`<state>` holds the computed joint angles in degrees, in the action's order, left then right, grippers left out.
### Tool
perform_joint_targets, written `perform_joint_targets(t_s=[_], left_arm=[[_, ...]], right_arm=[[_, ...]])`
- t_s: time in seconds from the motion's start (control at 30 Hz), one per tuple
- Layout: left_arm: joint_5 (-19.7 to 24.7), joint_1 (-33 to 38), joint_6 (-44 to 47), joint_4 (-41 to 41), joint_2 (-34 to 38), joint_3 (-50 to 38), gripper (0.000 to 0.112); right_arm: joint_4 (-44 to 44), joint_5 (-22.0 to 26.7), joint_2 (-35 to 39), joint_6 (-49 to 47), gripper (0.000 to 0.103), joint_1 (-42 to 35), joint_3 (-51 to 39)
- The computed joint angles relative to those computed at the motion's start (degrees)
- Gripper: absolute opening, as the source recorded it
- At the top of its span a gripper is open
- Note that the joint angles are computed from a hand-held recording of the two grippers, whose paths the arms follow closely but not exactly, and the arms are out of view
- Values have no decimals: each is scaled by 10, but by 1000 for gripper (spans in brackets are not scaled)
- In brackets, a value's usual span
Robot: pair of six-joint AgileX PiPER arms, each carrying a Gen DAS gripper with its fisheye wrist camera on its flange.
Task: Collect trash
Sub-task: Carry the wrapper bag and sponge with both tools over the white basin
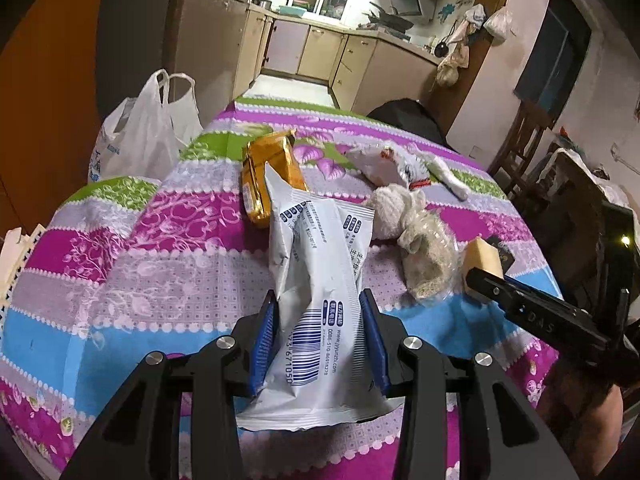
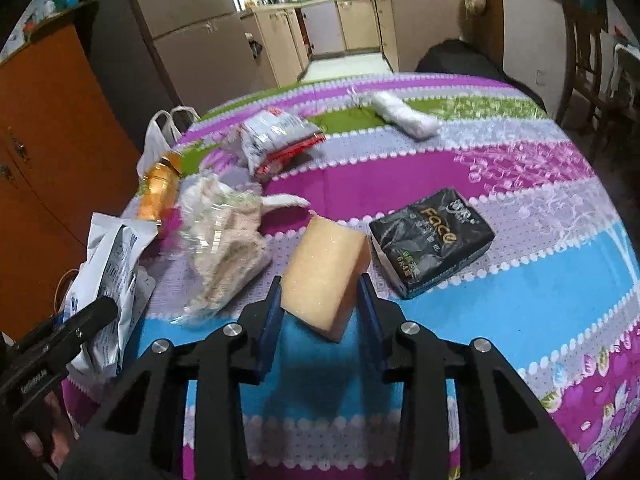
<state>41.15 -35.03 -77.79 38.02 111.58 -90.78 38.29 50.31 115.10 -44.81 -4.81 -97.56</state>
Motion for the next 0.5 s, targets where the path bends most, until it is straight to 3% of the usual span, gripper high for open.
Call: perform_joint_targets(t_s=[0.2,0.5], left_arm=[[30,-34,-33,58,-34,-4,42],[101,-112,0,104,-21,-127,42]], right_arm=[[89,-32,-128,-136,34,-46,118],[183,27,-225,-249,34,-168,150]])
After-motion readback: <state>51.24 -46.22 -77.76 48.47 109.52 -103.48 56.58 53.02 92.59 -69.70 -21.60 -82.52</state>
